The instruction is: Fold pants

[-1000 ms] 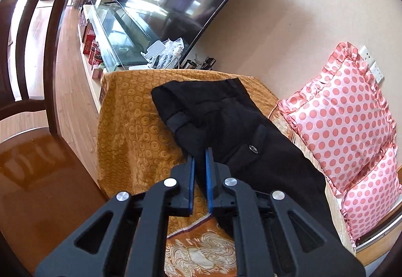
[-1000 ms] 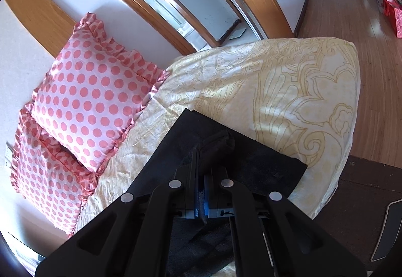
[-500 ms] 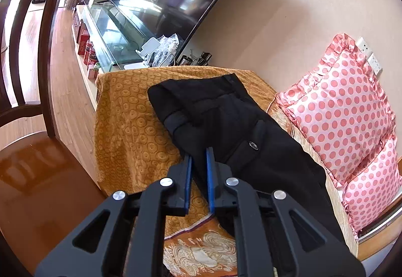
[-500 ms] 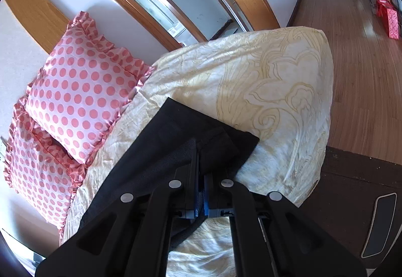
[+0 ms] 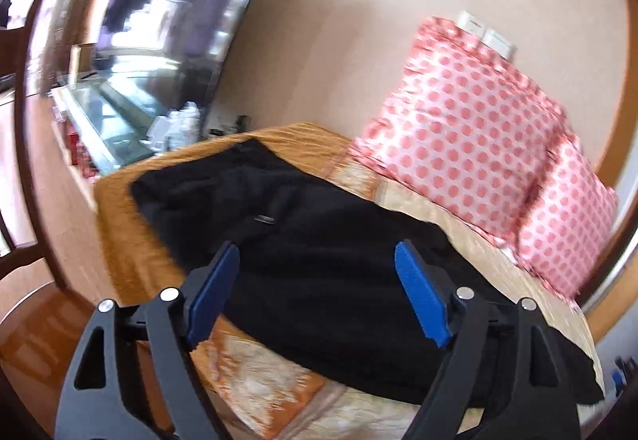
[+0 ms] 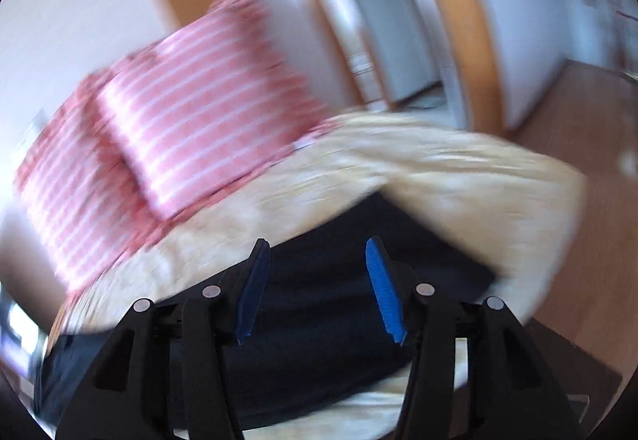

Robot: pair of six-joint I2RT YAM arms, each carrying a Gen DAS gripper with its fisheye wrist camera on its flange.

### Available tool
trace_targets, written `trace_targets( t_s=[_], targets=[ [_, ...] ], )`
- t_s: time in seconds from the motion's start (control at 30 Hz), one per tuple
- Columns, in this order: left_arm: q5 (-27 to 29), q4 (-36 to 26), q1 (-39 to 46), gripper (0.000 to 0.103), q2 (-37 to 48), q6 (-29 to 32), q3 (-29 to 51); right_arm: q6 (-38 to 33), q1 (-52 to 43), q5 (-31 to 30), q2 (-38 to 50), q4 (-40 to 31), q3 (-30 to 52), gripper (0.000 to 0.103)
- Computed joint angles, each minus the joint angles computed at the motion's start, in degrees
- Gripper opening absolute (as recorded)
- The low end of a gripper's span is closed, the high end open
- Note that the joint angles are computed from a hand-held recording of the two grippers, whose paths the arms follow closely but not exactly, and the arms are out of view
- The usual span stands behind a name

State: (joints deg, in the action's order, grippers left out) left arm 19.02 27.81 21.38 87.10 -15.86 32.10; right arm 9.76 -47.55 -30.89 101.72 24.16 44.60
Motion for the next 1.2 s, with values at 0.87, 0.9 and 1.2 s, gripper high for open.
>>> trace_targets(
  t_s=[0.87, 0.9, 1.2],
  targets=[
    [9.28, -11.62, -31.11, 0.09, 17.85, 15.73, 13.19, -19.33, 32.73, 22.21, 11.21, -23.07, 19.48, 0.077],
    [10.73, -11.71, -30.38, 0.09, 18.0, 15.01, 13.26, -19.41, 31.78, 21.25, 9.3, -21.95, 16.88, 0.077],
    [7.34, -9.43, -32.5, 0.098, 16.75, 15.39, 11.03, -21.47, 22.83, 19.97, 2.17, -16.05, 1.86, 0.078]
  ],
)
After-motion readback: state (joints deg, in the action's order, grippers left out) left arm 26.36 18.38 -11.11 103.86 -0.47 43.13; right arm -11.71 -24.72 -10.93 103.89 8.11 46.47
